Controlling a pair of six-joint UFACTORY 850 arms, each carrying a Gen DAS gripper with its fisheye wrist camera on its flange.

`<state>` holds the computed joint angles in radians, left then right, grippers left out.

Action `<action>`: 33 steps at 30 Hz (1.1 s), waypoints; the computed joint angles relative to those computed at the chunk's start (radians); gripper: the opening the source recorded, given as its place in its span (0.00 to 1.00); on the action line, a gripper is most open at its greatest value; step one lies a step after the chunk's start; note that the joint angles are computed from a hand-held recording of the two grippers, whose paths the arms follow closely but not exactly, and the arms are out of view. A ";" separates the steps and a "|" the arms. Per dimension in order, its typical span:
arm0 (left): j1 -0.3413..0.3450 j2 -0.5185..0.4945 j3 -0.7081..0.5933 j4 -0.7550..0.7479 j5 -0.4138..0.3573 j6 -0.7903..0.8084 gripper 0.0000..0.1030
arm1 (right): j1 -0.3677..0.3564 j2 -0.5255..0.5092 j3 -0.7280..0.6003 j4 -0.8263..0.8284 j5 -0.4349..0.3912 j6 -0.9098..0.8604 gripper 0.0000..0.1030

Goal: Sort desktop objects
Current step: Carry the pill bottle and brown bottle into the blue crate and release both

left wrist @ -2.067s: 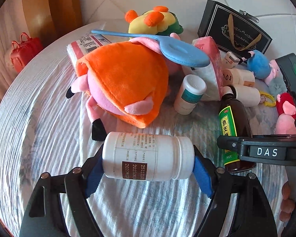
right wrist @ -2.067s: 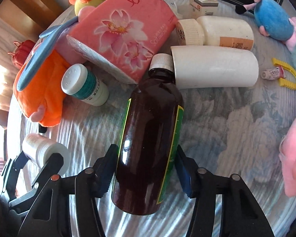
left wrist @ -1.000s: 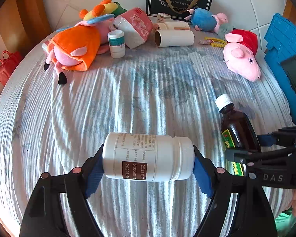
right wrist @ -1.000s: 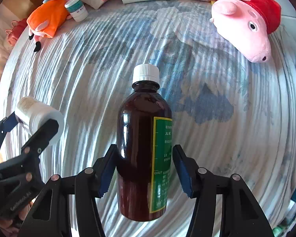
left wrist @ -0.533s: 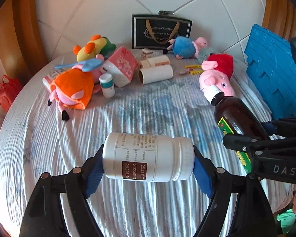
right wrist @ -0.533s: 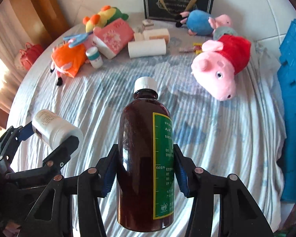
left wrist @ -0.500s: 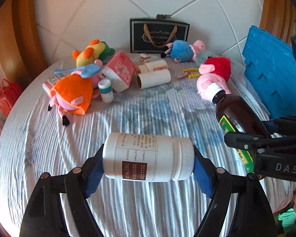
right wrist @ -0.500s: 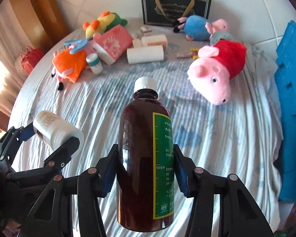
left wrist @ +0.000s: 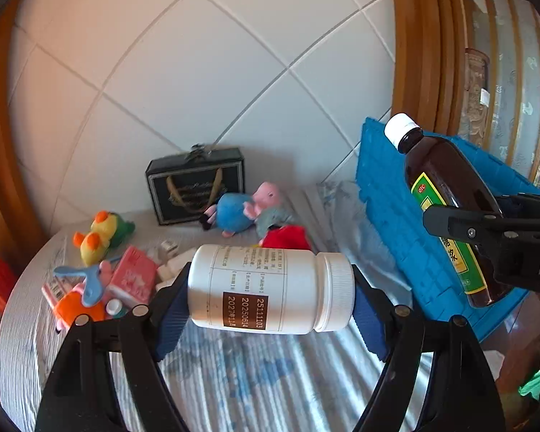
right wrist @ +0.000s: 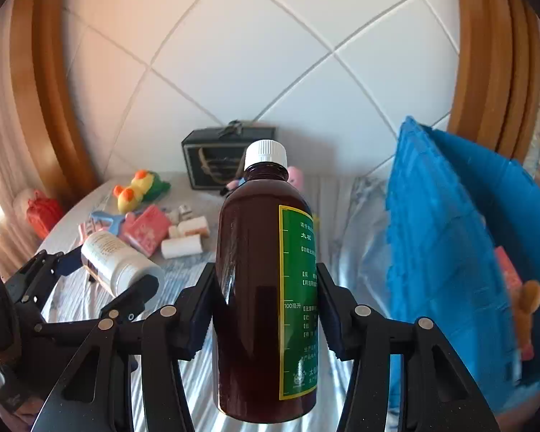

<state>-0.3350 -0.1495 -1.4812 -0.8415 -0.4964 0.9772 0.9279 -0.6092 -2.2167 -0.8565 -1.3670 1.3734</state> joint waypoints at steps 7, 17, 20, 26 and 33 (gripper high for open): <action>-0.245 -0.050 -0.170 0.101 0.017 -0.169 0.77 | 0.013 0.385 0.422 -0.146 -0.108 0.136 0.50; -0.524 -0.349 -0.639 0.492 -0.252 -0.619 0.77 | -0.056 0.824 0.887 -0.078 -0.241 0.231 0.50; -0.577 -0.380 -0.671 0.566 -0.290 -0.682 0.77 | -0.078 0.899 0.985 -0.045 -0.244 0.250 0.50; -0.644 -0.437 -0.735 0.664 -0.332 -0.759 0.77 | -0.084 0.987 1.069 -0.057 -0.208 0.259 0.50; -0.661 -0.455 -0.746 0.755 -0.353 -0.854 0.77 | -0.116 0.991 1.069 -0.015 -0.208 0.256 0.50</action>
<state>-0.9964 -0.6044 -2.2268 -0.0860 -0.8493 0.1234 0.8120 0.3815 -1.1474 -0.8718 -1.5746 1.6295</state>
